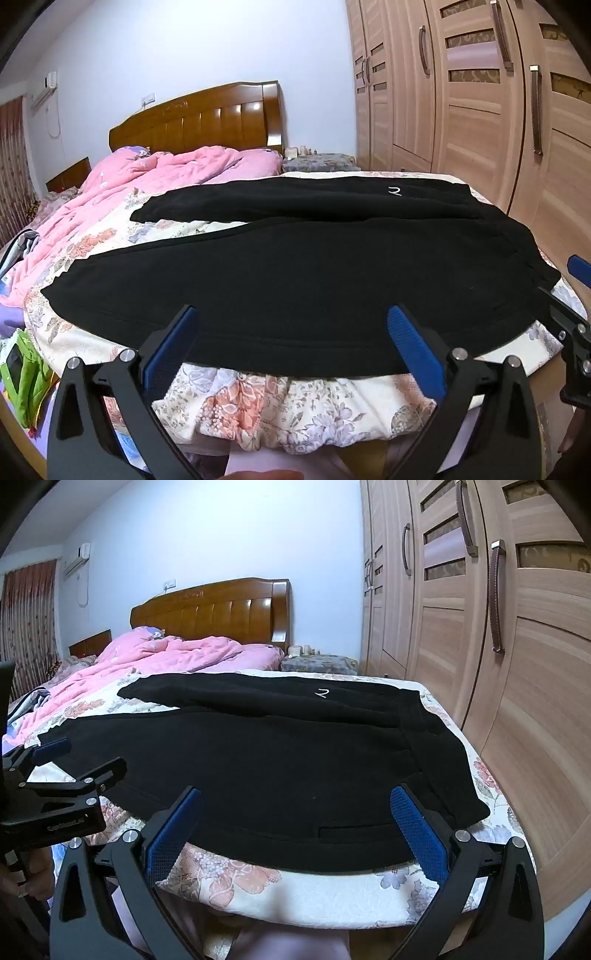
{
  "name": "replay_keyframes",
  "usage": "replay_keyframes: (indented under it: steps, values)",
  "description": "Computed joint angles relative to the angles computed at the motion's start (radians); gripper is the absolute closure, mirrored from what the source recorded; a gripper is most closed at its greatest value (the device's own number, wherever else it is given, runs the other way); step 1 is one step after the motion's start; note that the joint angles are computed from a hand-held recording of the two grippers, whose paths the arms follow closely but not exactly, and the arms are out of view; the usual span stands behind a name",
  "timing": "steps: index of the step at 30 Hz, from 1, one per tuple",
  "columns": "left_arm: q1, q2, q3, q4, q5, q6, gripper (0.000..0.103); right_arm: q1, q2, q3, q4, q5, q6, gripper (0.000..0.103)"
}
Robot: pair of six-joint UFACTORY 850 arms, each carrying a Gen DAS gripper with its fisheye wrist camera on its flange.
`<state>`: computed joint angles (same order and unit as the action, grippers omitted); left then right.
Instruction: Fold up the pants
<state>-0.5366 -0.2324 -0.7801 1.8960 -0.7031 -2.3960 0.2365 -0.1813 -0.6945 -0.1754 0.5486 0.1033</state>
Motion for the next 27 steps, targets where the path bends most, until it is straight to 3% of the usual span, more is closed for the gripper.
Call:
replay_keyframes:
  steps: [5, 6, 27]
  values:
    - [-0.032, 0.002, 0.007, -0.018, -0.051, 0.004, 0.001, -0.003, 0.0, 0.001, 0.004, 0.001, -0.003, 0.004]
    - [-0.015, 0.01, 0.0, -0.022, -0.016, 0.02, 0.001, -0.008, 0.006, 0.003, -0.009, -0.003, 0.006, 0.004]
    - [-0.044, 0.019, 0.006, -0.031, -0.072, 0.027, 0.001, -0.014, -0.012, 0.006, -0.026, 0.022, 0.036, 0.004]
